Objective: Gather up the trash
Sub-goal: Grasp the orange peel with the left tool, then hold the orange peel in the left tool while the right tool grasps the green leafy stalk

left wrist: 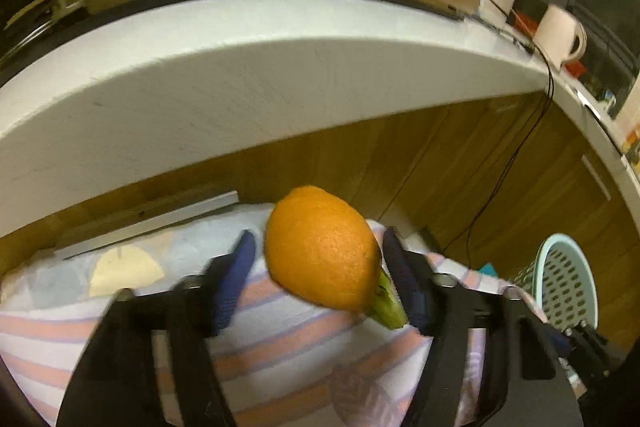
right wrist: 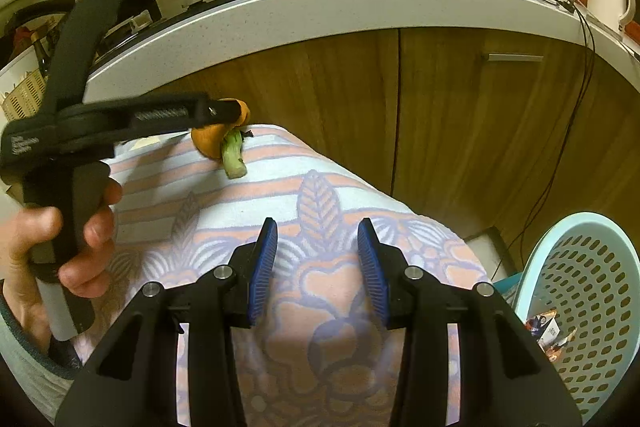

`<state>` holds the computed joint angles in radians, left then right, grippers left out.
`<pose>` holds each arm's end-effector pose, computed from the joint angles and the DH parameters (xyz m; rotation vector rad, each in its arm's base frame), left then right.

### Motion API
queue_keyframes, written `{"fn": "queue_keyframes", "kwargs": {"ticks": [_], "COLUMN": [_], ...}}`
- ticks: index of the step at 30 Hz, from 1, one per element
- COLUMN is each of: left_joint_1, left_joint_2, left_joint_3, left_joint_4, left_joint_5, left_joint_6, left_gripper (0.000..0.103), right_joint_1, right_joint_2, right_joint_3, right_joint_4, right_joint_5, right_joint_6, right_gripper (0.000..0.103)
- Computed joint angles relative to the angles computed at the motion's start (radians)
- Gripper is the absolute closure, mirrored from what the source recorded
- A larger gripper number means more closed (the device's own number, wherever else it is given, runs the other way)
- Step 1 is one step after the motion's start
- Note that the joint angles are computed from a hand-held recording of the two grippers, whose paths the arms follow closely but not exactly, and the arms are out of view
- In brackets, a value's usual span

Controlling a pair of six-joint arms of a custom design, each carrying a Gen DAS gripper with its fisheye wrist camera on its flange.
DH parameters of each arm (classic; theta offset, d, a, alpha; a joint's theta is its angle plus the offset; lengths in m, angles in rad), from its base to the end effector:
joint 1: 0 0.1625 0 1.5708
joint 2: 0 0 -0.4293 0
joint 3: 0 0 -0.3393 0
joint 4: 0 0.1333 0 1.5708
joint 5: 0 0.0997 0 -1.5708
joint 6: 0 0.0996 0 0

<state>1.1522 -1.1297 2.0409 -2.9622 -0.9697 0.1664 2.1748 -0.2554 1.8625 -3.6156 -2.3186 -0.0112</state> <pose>-0.0371 -0.5500 0.2558 0.5430 2.4655 -0.7095 0.3517 -0.3943 -0.0920 0.5345 -2.3841 0.7967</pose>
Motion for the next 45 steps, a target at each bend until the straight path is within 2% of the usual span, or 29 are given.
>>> {"fn": "queue_keyframes", "kwargs": {"ticks": [6,11,14,20,22,24,26,28,29,31,33,35,37,39,40,42,45], "left_joint_1": [0.020,0.049,0.053,0.040,0.036,0.036,0.039,0.055,0.070,0.104,0.128,0.138,0.126,0.140,0.134,0.125,0.111], "left_joint_2": [-0.045,-0.122,-0.178,-0.299,-0.343,-0.384,-0.423,-0.459,-0.474,-0.507,-0.522,-0.537,-0.531,-0.537,-0.540,-0.541,-0.537], "left_joint_3": [0.030,0.065,0.104,0.186,0.211,0.238,0.270,0.289,0.293,0.311,0.314,0.338,0.370,0.368,0.382,0.391,0.396], "left_joint_4": [-0.015,-0.006,0.006,0.067,0.094,0.114,0.118,0.131,0.136,0.120,0.109,0.053,-0.023,-0.035,-0.079,-0.106,-0.116], "left_joint_5": [-0.057,-0.167,-0.187,-0.184,-0.180,-0.156,-0.114,-0.092,-0.101,-0.116,-0.139,-0.133,-0.076,-0.110,-0.105,-0.085,-0.064], "left_joint_6": [-0.005,-0.055,-0.082,-0.123,-0.123,-0.132,-0.141,-0.159,-0.164,-0.181,-0.201,-0.200,-0.171,-0.176,-0.159,-0.144,-0.125], "left_gripper": [0.068,0.074,0.077,0.081,0.080,0.076,0.076,0.076,0.076,0.077,0.079,0.079,0.079,0.079,0.079,0.079,0.079], "right_joint_1": [-0.002,-0.001,-0.004,-0.005,-0.007,-0.007,0.007,0.008,0.006,0.014,0.034,0.041,0.037,0.025,0.014,-0.027,-0.045], "right_joint_2": [-0.001,-0.001,-0.004,-0.007,-0.013,-0.020,-0.013,-0.020,-0.026,-0.022,0.000,0.014,0.024,0.033,0.033,0.027,0.007], "right_joint_3": [0.005,0.005,0.009,0.012,0.013,0.010,-0.011,-0.023,-0.038,-0.086,-0.134,-0.171,-0.199,-0.224,-0.232,-0.256,-0.238], "right_joint_4": [-0.010,-0.010,-0.012,-0.006,0.023,0.066,0.111,0.167,0.221,0.320,0.353,0.375,0.365,0.367,0.379,0.456,0.473], "right_joint_5": [0.007,0.003,0.007,0.011,0.035,0.072,0.064,0.117,0.161,0.201,0.181,0.183,0.193,0.204,0.215,0.288,0.352], "right_joint_6": [-0.003,-0.002,0.004,0.007,-0.002,-0.018,-0.044,-0.058,-0.061,-0.084,-0.099,-0.091,-0.075,-0.050,-0.038,0.000,-0.001], "right_gripper": [0.062,0.062,0.061,0.060,0.060,0.060,0.059,0.058,0.052,0.046,0.046,0.046,0.046,0.044,0.042,0.041,0.041]}}
